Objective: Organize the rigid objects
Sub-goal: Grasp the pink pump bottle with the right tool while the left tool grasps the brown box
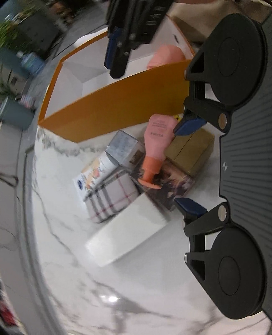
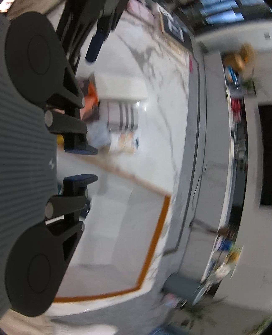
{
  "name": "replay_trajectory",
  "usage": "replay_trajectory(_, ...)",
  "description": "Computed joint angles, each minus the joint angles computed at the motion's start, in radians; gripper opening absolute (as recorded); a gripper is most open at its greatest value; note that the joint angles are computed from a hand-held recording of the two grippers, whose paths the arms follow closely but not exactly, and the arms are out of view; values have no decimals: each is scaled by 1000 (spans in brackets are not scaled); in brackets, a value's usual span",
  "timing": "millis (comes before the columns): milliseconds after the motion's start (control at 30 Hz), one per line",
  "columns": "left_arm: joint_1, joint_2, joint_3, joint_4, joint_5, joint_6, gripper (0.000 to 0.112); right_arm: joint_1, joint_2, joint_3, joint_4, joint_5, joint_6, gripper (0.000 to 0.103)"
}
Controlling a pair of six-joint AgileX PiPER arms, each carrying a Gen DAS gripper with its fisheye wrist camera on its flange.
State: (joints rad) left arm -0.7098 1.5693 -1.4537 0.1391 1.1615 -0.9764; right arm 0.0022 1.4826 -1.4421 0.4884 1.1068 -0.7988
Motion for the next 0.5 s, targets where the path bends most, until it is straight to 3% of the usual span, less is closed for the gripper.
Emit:
replay_trajectory(167,40,19,6,-95,18,-113,84,100,10,-1,-64,6,-2,20)
replay_trajectory(233,60,16,25,-125,-11,-142,85,133,11,9,-93,-12,-19,20)
replay_trajectory(500,84,90,-25,-157,-4,-198,86,180,79,-49,-186,-20,-9,20)
